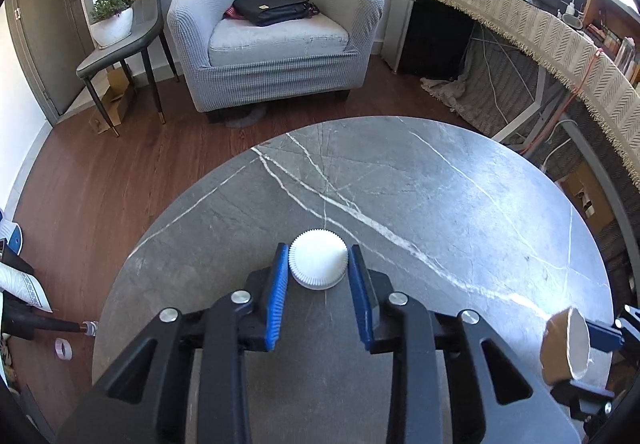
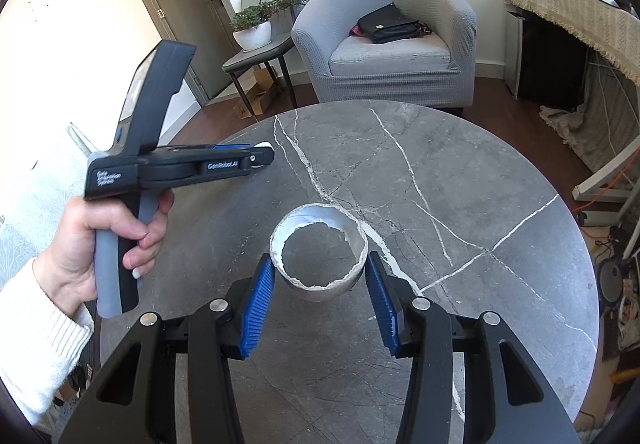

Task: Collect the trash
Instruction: 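Grasp the white bottle cap with the left tool, then carry the bottle cap and paper cup over the green bin with both tools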

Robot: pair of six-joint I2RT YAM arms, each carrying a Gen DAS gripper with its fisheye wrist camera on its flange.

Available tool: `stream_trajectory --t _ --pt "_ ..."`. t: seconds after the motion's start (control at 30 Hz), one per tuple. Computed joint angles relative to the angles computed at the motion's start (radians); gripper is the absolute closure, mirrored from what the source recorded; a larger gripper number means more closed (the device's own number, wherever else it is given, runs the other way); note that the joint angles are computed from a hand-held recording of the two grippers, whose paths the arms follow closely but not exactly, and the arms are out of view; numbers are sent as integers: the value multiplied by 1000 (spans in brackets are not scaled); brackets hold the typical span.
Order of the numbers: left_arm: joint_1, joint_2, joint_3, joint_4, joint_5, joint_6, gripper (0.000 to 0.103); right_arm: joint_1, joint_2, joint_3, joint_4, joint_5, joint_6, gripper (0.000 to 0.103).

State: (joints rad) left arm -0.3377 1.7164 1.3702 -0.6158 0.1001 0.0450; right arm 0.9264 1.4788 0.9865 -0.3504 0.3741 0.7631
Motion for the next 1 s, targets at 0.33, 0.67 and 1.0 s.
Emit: stream_trajectory --t 0.33,0.67,1.0 --pt "59 -283 -255 -10 44 -5 71 76 43 97 -73 53 9 56" --pt "192 -533 -441 -81 158 25 71 235 119 200 -147 144 114 56" --pt "457 -752 -518 -259 302 238 71 360 279 373 -220 209 192 56"
